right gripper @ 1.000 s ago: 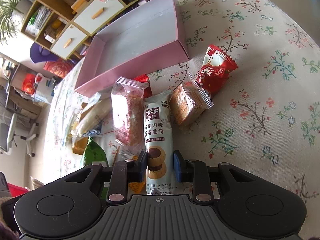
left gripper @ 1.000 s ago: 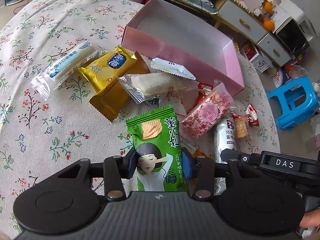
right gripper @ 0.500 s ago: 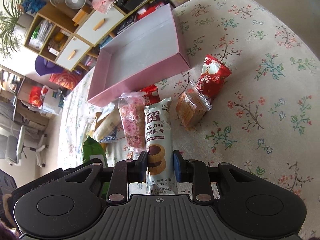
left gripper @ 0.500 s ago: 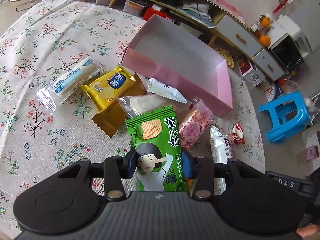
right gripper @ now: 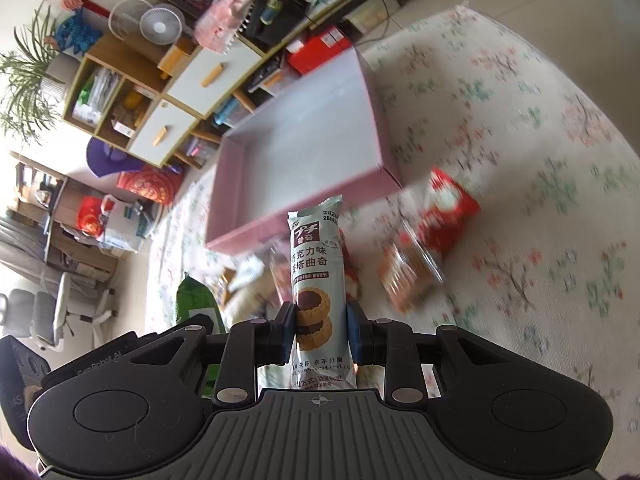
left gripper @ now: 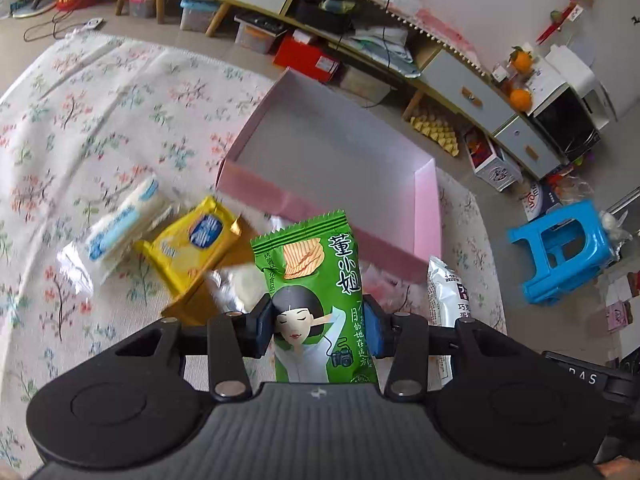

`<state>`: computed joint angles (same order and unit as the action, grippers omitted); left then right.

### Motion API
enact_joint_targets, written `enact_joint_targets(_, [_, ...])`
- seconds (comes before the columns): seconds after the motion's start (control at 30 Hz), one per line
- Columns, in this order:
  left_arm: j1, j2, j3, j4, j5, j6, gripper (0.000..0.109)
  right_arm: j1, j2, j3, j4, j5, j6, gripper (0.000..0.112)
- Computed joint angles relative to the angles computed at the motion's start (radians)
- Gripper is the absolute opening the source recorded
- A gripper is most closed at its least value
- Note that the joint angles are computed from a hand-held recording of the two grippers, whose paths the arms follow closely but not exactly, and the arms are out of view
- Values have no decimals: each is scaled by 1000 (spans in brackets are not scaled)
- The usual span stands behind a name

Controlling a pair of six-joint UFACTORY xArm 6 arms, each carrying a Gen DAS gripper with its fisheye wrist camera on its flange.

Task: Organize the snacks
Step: 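Lift both packets and carry them over the pink box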

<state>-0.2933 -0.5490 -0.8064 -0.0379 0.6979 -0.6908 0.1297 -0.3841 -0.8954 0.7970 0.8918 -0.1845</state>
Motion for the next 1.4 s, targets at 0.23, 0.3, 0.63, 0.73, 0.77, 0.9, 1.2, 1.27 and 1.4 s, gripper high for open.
enact_joint_targets(0.23, [20,123,-83,7,-53,42,41,8,124,-129,23,-21,-12,26])
enact_joint_targets(0.3, [24,156,-105,2,-74,55,41,9,156,-159,22,-29,-13,26])
enact_joint_targets(0.63, [63,267,-178,-30,-148,154,41,13,341,-341,57,-59,-15,26])
enact_joint_targets(0.73, [74,298,-192,-23,-167,169,41,21,403,-397,45,-75,-2,26])
enact_joint_targets(0.77, [78,308,-195,-12,-179,174,41,23,424,-416,36,-75,5,26])
enact_joint_targets(0.9, [87,349,-202,60,-218,151,41,39,507,-484,-6,-92,34,26])
enact_joint_targets(1.2, [97,426,-256,154,-237,123,41,66,622,-585,-87,-129,60,26])
enact_joint_targets(1.27, [100,438,-263,168,-237,124,41,71,639,-604,-94,-141,58,26])
enact_joint_targets(1.4, [107,461,-280,211,-236,94,41,83,666,-630,-128,-157,64,26])
